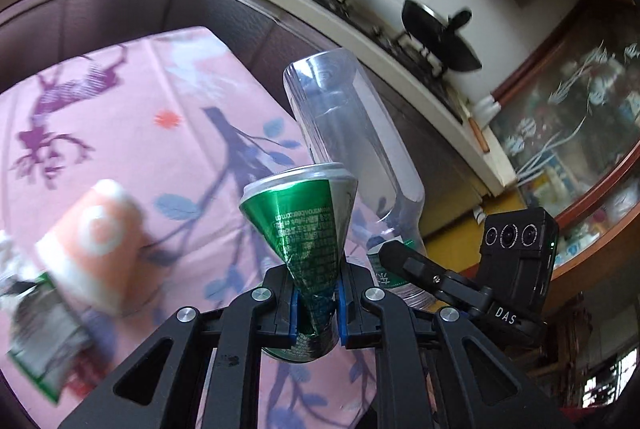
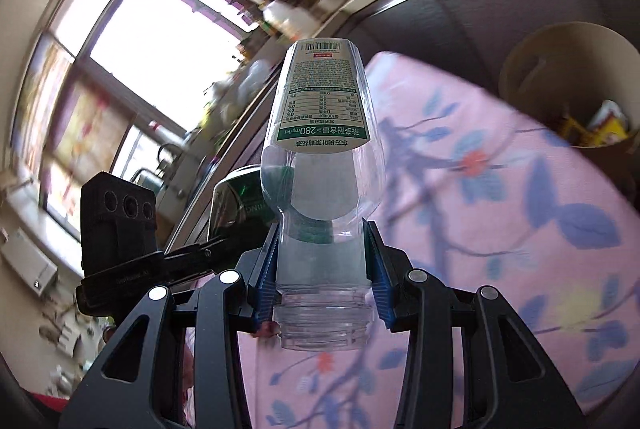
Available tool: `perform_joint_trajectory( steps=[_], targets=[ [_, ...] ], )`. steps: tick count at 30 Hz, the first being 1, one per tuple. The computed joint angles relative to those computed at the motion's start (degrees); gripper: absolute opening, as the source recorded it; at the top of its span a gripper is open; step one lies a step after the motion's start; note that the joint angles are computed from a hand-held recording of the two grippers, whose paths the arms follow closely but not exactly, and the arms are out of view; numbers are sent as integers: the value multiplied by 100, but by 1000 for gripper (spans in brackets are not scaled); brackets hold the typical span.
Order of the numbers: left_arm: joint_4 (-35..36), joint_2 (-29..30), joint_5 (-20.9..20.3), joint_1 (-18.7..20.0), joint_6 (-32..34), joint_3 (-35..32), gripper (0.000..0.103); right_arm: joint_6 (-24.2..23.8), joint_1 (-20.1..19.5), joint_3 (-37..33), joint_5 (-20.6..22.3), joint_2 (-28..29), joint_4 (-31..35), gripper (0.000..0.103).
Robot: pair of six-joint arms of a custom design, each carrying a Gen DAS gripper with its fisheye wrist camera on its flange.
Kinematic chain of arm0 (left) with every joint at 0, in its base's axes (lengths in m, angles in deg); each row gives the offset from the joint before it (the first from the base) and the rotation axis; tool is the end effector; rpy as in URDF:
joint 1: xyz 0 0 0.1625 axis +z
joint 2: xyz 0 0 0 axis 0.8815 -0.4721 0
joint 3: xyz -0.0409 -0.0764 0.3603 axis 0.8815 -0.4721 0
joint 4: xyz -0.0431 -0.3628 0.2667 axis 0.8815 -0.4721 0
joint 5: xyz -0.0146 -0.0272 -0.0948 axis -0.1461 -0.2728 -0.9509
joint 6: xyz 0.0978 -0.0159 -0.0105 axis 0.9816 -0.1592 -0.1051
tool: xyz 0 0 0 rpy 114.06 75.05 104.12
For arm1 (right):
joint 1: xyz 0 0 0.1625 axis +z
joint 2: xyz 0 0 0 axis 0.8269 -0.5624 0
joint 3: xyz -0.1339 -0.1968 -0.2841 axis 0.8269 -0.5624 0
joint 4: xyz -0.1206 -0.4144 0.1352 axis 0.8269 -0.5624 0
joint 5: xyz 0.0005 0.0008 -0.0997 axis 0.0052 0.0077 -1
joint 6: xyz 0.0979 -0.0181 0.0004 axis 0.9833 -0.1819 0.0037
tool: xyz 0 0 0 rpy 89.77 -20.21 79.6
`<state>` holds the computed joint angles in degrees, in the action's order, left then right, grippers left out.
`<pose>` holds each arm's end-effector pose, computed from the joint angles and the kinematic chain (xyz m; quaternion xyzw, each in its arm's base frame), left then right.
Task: Collect trash
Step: 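Lift the can and bottle off the table and hold them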
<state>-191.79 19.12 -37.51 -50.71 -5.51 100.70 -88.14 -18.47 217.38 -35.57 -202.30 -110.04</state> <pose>-0.3190 -0.2533 -0.0371 0.1177 0.9525 -0.2669 0.0876 -0.0551 -0.2734 0.2811 -0.1419 0.9532 -0.2486 0.0975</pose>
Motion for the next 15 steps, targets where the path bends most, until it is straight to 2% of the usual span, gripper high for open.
perform_joint_trajectory(
  steps=[2, 5, 9, 13, 15],
  targets=[
    [-125, 280, -98, 126, 160, -192, 14, 17, -113, -53, 17, 117, -113, 39],
    [-128, 400, -144, 198, 98, -229, 14, 109, -173, -83, -12, 349, -448, 39],
    [489, 147, 53, 88, -377, -46, 14, 194, -171, 6, -131, 433, -738, 39],
    [1258, -210, 281, -164, -968, 174, 14, 48, -121, 306, -298, 56, -815, 39],
    [1730, -406, 382, -331, -1316, 283, 14, -142, -169, 505, -401, -353, -648, 39]
  ],
)
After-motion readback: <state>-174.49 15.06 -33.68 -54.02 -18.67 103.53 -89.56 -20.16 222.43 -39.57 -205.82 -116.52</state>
